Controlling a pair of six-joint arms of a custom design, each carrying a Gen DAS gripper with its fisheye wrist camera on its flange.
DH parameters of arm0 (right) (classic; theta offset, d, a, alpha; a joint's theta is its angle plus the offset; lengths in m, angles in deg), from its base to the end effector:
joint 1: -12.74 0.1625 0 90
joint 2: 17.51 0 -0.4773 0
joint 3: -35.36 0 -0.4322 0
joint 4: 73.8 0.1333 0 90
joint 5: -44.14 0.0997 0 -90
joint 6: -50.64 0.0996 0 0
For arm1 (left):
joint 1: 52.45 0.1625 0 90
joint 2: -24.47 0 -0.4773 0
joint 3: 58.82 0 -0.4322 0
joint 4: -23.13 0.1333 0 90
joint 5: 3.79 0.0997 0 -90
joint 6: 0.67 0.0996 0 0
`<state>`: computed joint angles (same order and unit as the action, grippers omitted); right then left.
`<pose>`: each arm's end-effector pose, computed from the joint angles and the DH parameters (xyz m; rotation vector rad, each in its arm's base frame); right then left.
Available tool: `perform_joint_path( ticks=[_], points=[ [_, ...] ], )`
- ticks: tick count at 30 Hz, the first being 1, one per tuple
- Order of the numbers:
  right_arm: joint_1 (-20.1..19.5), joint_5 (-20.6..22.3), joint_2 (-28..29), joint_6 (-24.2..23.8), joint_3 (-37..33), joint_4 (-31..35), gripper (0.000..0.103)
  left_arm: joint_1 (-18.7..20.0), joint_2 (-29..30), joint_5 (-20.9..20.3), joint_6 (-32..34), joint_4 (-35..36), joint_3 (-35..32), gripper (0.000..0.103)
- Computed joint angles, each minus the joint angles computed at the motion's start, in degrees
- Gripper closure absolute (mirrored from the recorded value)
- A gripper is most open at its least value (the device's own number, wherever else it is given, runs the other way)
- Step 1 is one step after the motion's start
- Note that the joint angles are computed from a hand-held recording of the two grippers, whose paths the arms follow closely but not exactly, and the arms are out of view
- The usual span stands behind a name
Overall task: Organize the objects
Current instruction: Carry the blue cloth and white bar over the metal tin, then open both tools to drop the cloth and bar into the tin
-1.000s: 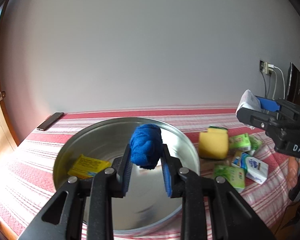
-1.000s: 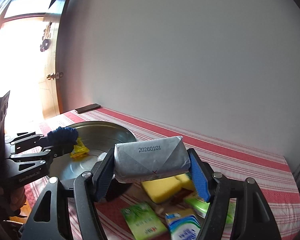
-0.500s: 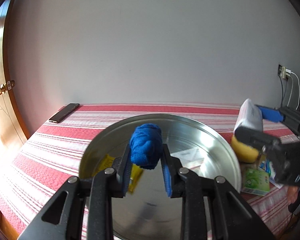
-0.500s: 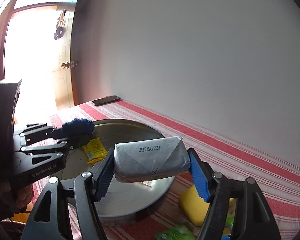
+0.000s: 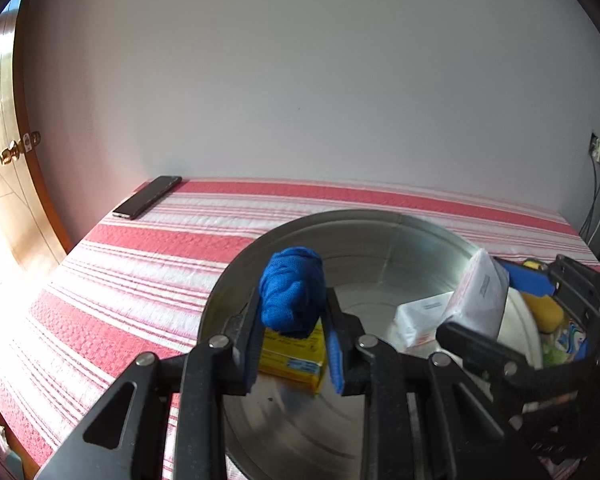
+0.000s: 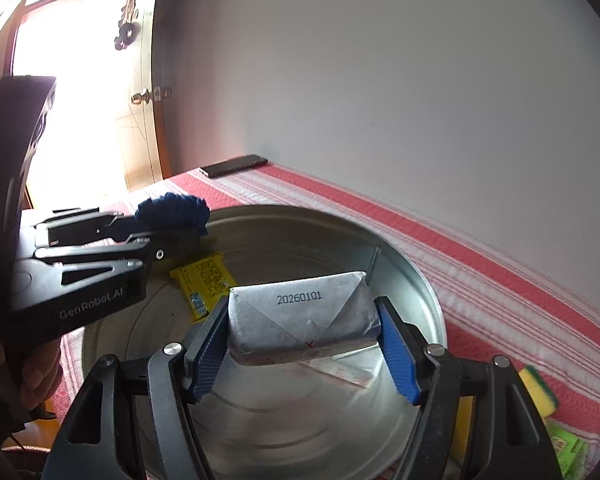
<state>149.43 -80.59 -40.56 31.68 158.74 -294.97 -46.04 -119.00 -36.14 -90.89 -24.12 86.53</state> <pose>0.4085 -0.2799 -0.0950 1.1959 -2.2591 0.8728 -0.0572 -0.2252 0.3245 0.3509 2.1169 -1.1038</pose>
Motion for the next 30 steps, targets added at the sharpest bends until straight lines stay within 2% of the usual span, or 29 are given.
perform_joint_path(
  ticks=[6,15,18,19,20,21,22,23,25,27,30],
  points=[
    [-0.03,-0.29,0.77,0.3,-0.55,0.84,0.031,4.92,0.99,0.96,5.66,-6.61,0.77,0.077],
    [-0.8,0.4,0.82,1.31,-0.8,2.25,0.031,7.41,3.07,1.41,8.23,-10.85,1.58,0.077],
    [-0.79,0.46,0.92,1.53,-0.9,3.29,0.031,8.59,3.09,1.95,9.92,-12.78,1.81,0.073],
    [-0.7,0.16,1.07,1.39,-0.96,3.17,0.03,8.92,3.03,2.14,10.24,-13.1,1.86,0.068],
    [-0.54,-0.21,1.31,1.06,-1.01,2.5,0.03,8.57,3.02,2.16,9.25,-12.08,1.74,0.057],
    [-0.44,-0.39,1.33,0.92,-0.89,1.99,0.03,8.11,2.71,2.21,8.48,-11.22,1.66,0.049],
    [-0.35,-0.48,1.28,0.85,-0.71,1.37,0.03,7.57,2.35,2.27,7.5,-10.1,1.51,0.035],
    [-0.33,-0.42,1.17,0.93,-0.47,0.69,0.03,6.23,1.83,2.27,4.9,-7.34,1.19,0.026],
    [-0.31,-0.38,0.75,1.16,0.12,-0.4,0.028,4.57,1.68,1.91,1.58,-3.94,0.76,0.023],
    [-0.16,-0.74,0.32,1.06,0.8,-1.34,0.026,3.81,1.53,1.44,0.95,-3.28,0.65,0.023],
    [0.24,-1.38,-0.85,-0.13,3.21,-3.77,0.026,0.83,0.88,0.16,-3.33,0.94,0.35,0.014]
  ],
)
